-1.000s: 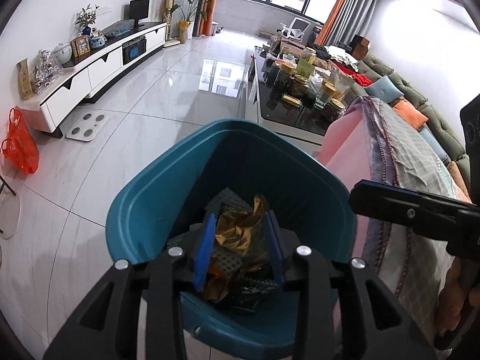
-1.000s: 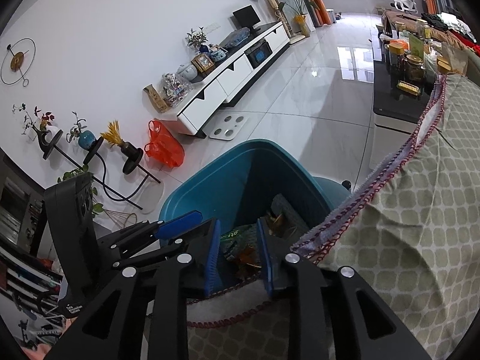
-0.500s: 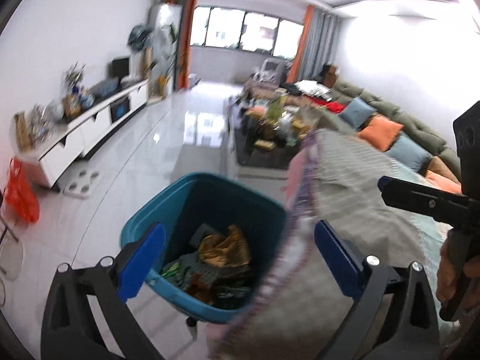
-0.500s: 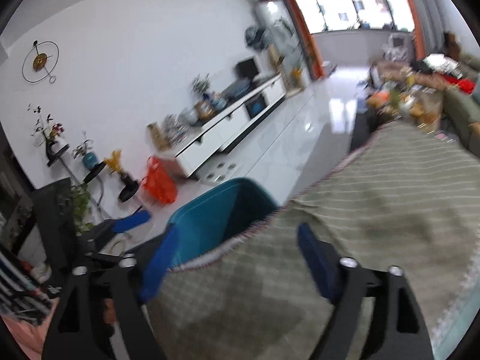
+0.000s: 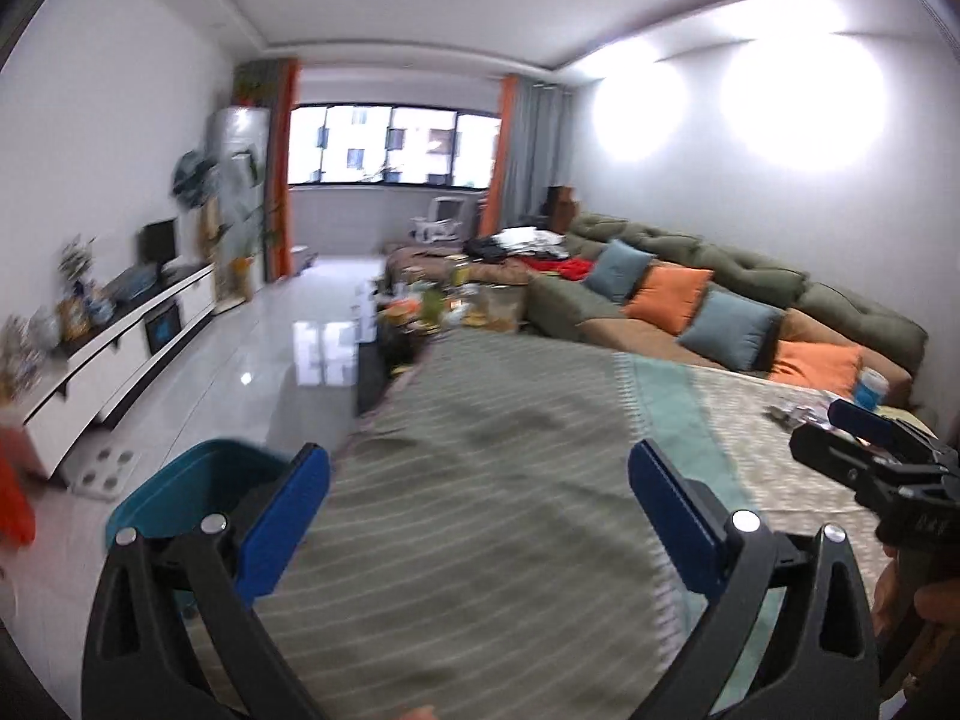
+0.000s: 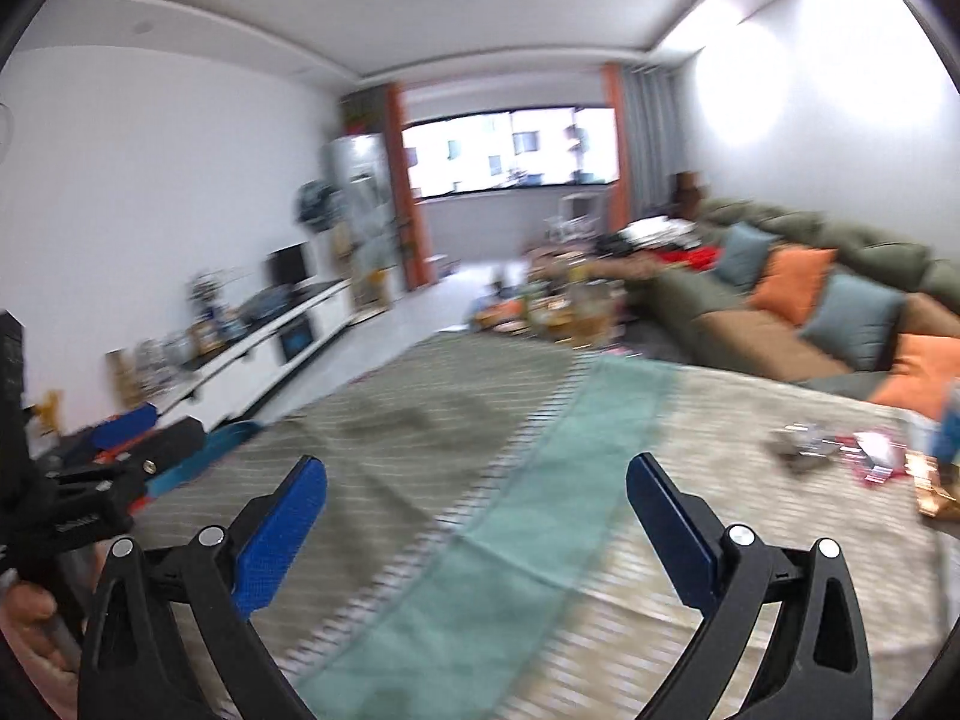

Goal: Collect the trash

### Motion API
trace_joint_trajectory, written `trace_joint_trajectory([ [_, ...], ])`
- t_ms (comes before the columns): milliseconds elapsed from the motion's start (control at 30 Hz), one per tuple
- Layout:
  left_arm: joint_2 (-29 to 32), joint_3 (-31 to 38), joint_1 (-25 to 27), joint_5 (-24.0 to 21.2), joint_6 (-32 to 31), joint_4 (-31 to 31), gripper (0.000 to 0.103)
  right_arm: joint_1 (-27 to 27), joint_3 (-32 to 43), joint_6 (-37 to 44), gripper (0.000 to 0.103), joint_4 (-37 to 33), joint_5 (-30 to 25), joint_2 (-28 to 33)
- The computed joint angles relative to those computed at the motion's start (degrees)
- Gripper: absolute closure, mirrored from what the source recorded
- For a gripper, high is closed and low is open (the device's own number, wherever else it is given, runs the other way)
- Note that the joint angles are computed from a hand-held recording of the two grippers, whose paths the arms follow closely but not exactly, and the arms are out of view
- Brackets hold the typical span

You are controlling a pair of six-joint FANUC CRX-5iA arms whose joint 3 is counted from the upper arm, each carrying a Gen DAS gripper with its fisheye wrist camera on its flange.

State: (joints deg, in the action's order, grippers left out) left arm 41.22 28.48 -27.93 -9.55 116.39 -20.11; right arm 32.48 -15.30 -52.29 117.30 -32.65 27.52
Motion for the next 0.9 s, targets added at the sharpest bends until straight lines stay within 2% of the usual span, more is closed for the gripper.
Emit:
trace_joint_trajectory([
  [100,2.0,2.0,-1.3,1.8,-3.6,2.7,0.003,1.8,-3.2,1.7,0.003,-5.3,-6.1,-1.3],
  [233,4.4,4.9,-2.8,3.3,-5.5,4.2,0.003,3.1,-6.5,0.7,0.003,-7.8,-11.6,-2.9],
  [400,6.4,10.9,-5.5,0.4,5.6,-8.3,0.003,4.7,-8.6,-0.3,0.003,-11.0,-16.8,-3.8],
  [467,6.9,12.9,-7.0,-1.1,11.6,-15.1,0.003,5.2,-9.3,-0.8,0.003,-11.6,-18.4,-4.1],
  [667,7.0,15.2,-9.4,-2.9,19.3,-24.6,0.003,6.1,-9.6,-0.7,0.003,-12.6,-21.7,-3.9],
  [900,6.9,15.9,-10.7,-3.4,25.8,-31.3,0.003,7.0,-9.8,-0.1,0.003,-13.2,-23.6,-4.1],
])
